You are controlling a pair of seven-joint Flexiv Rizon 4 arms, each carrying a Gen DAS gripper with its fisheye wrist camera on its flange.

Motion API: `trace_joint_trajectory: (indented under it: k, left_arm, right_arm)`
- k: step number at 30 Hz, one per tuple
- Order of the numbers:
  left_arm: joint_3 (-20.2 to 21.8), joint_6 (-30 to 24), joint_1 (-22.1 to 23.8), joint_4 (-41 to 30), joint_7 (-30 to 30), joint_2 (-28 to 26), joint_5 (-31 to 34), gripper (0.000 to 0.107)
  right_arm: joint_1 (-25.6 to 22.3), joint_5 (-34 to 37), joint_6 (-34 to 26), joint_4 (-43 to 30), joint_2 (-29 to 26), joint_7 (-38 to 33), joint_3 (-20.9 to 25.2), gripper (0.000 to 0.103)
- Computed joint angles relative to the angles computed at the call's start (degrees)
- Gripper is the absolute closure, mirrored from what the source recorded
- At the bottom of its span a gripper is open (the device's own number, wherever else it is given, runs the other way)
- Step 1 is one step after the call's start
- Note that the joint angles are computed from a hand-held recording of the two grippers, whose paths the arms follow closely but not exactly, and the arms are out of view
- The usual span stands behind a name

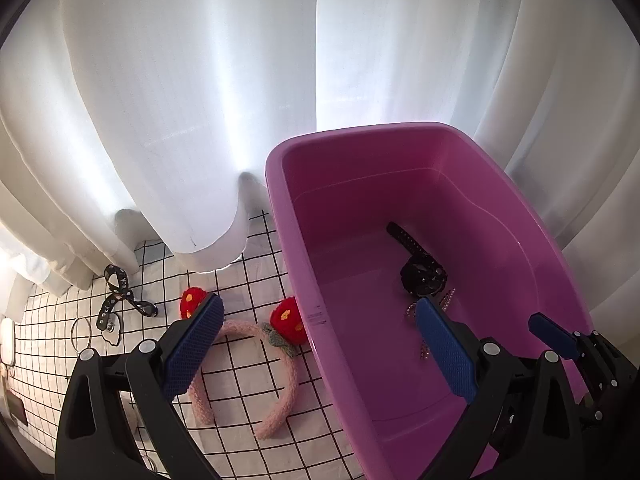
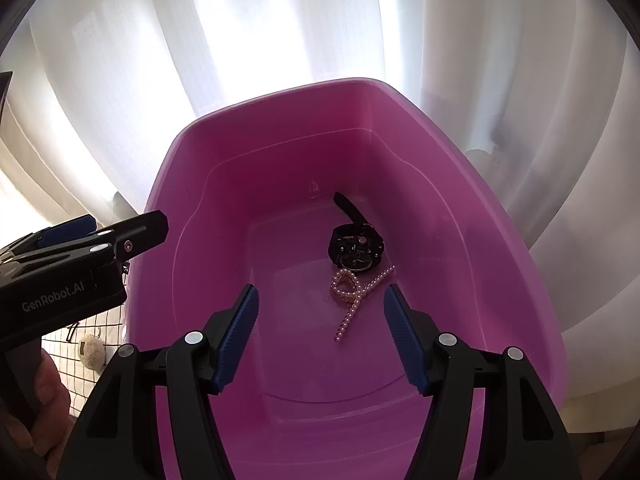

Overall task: Organize jewelry
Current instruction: 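Open the left tool over the tub while the right tool releases the pearl clip inside, then move the left tool to the beige pom-pom while the right tool reaches the pink headband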

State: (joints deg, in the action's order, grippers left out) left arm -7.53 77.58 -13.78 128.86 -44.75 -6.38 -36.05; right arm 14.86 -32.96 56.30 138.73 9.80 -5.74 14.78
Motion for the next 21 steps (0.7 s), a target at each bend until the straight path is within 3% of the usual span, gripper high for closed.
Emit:
trace_joint_trajectory:
  k: [6, 14, 21]
  left_arm:
    - [0.56, -0.84, 0.44, 0.89, 5.72, 2.45, -6.53, 0.012]
    - [4.45, -1.47, 0.81, 3.24, 15.55, 5.89, -17.71, 0.012]
    - [8.45, -4.56, 5.45, 4.00, 19.25, 6.20, -20.23, 0.012]
  right_arm:
    - [1.06, -1.09, -2.65, -2.39, -0.18, 0.87, 0.86, 0.041]
    - [3.69, -5.20, -2.86, -6.23, -2.72, 3.44, 1.77, 0.037]
    - [7.25, -7.35, -1.74, -11.04, -7.89, 2.77, 1.08, 0.037]
